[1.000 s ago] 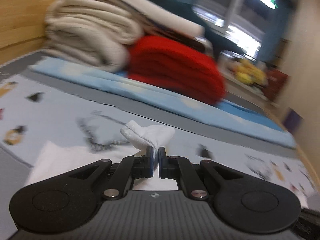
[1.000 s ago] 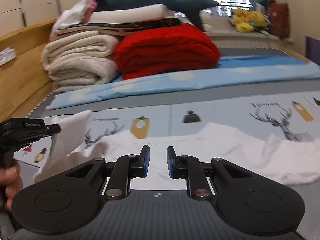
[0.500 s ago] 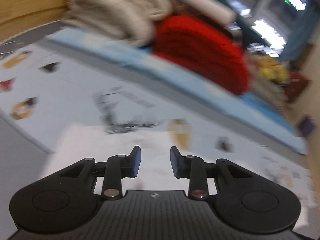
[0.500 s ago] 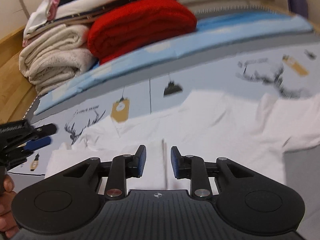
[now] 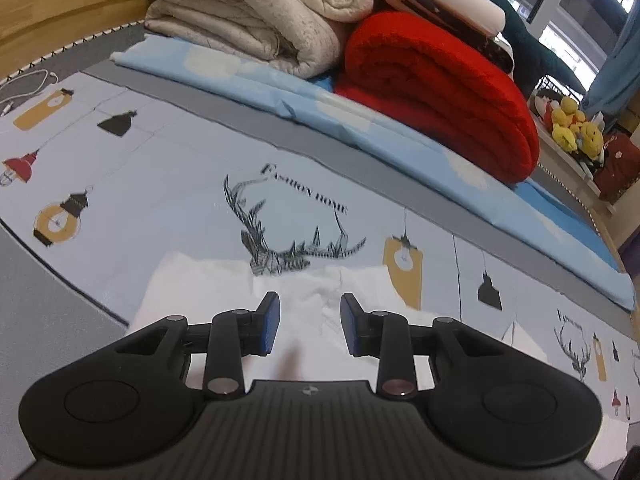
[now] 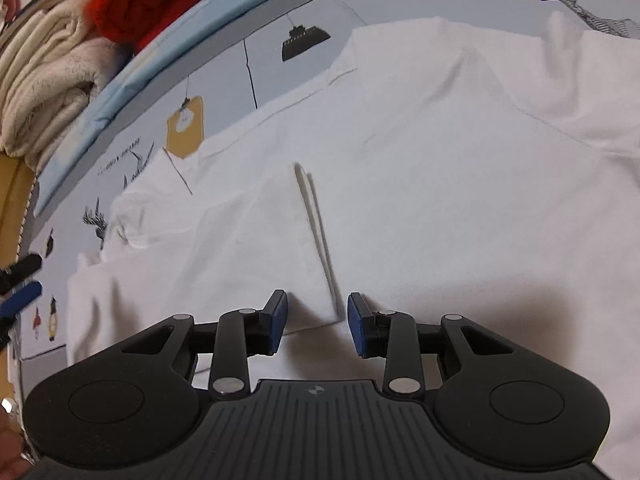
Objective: Fold small clothes
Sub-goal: 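Carry the held sleeve across the shirt body with the left tool and release, then grasp the other sleeve with the right tool, fold it across the body, release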
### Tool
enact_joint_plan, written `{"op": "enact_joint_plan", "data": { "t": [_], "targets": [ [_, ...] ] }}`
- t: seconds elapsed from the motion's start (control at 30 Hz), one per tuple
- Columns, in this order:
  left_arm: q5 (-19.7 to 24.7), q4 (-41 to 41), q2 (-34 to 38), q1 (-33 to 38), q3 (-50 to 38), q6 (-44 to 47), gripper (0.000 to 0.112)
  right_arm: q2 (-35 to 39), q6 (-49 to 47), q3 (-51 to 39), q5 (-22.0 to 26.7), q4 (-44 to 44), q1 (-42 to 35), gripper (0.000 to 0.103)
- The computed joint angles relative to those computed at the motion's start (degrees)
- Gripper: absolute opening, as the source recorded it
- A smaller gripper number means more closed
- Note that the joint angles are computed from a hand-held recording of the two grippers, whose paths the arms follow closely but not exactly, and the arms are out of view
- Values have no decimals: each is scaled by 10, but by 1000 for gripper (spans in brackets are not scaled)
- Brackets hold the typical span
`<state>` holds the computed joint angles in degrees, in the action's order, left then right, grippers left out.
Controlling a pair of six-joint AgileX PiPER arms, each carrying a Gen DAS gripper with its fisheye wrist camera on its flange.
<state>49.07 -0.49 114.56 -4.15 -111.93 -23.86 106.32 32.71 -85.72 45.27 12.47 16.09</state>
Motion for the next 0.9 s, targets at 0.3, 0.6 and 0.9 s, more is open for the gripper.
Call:
{"op": "enact_joint_plan", "data": {
  "t": [0.3, 0.6, 0.9],
  "targets": [
    [7, 42, 2, 32, -23, -45, 36, -113, -77, 74, -167, -19, -23, 1],
    [21, 44, 7, 38, -31, -44, 36, -123, 226, 68, -8, -326, -99, 1],
    [76, -33, 42, 37, -60, 10, 36, -143, 206, 80, -60, -358, -106, 2]
  ]
}}
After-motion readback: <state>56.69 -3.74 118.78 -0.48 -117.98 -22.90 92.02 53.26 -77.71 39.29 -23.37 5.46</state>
